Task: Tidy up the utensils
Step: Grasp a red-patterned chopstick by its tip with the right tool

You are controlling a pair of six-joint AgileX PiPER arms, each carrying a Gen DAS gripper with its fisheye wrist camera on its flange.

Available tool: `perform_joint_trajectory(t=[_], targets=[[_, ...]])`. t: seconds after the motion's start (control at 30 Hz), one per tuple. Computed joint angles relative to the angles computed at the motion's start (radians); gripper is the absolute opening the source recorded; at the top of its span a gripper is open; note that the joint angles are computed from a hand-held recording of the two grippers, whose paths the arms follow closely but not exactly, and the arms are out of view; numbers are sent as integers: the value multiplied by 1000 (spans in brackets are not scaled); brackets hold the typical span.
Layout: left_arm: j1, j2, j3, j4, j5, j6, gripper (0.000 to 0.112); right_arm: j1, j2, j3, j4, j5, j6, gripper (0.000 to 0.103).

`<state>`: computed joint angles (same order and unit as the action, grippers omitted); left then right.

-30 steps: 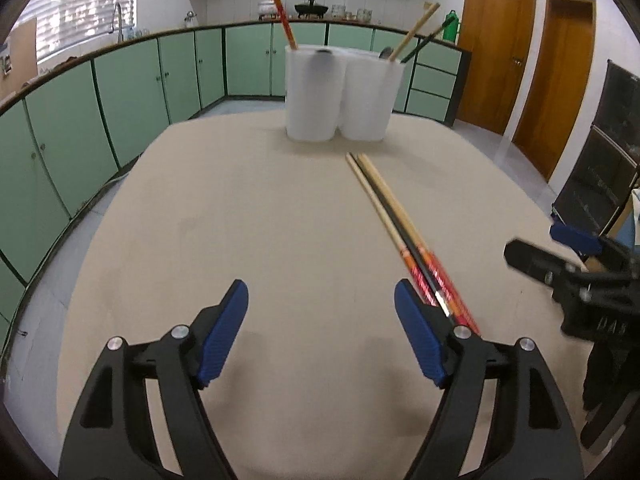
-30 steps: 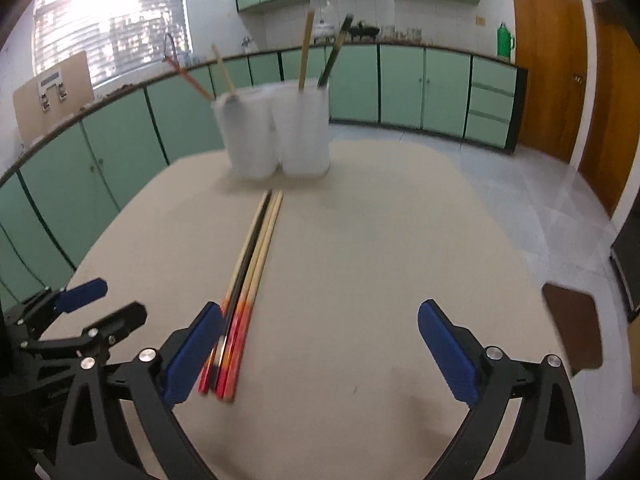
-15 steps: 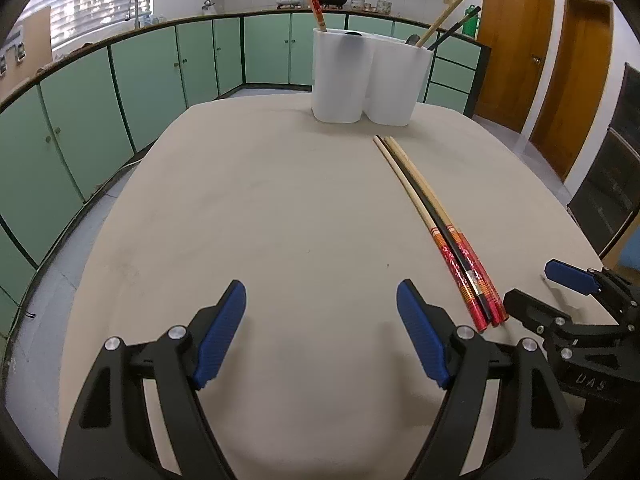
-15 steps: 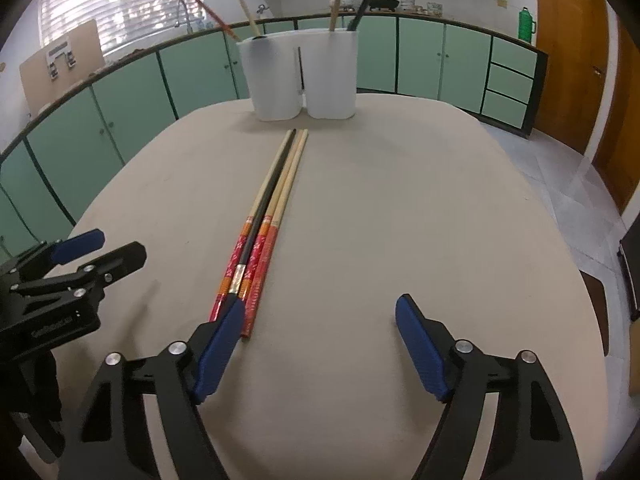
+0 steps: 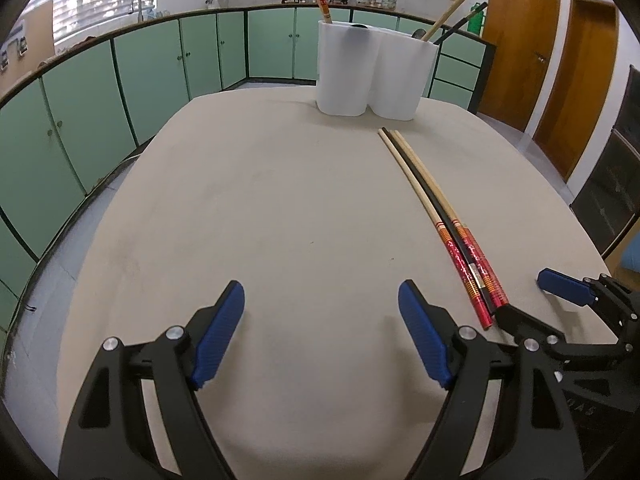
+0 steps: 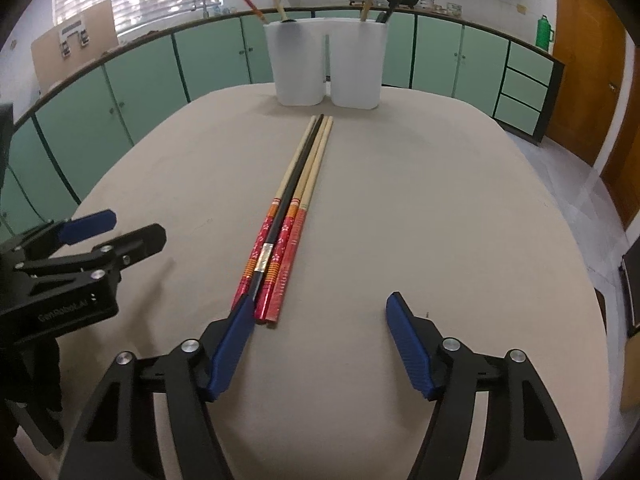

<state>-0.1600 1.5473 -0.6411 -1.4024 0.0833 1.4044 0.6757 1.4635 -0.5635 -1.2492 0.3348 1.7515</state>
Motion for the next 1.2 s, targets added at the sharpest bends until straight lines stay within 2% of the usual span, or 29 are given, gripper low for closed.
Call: perform_joint_trajectory(t=[0.2, 0.3, 0.53, 0.67, 0.73, 0.8, 0.9, 1.0, 1.07, 1.13, 1.2], targets=[[-6, 8, -6, 91, -4, -96, 77, -9, -19, 25, -40, -12, 58, 67], [-11, 7, -6, 105, -8, -110, 78, -10, -3, 11, -9, -3, 24, 67], [-8, 12, -11, 147, -7, -160, 78, 22, 19, -14, 48, 85, -2, 64], [-10, 13, -11, 137, -10, -152, 78, -21, -17, 27, -30, 25, 74, 64], [-17, 15, -14, 191, -16, -205, 78, -36, -31, 43, -88, -25, 111, 57], [-21, 12, -11, 185, -21, -198, 78, -31, -26, 43, -107, -41, 119, 53], [-23, 10, -8, 112, -24, -125, 78, -17, -8, 27, -97, -38, 108, 42], [-24, 12, -7, 119, -23, -133, 78, -2, 5, 14, -76, -19, 92, 34], [-29, 10, -6, 135, -24, -152, 78, -3, 9, 11, -82, -21, 97, 25], [-36, 7, -4, 134, -22, -153, 78, -9, 12, 11, -99, -39, 106, 10], [-47, 6, -1, 146, -23, -167, 78, -8, 11, 15, -109, -43, 111, 6]])
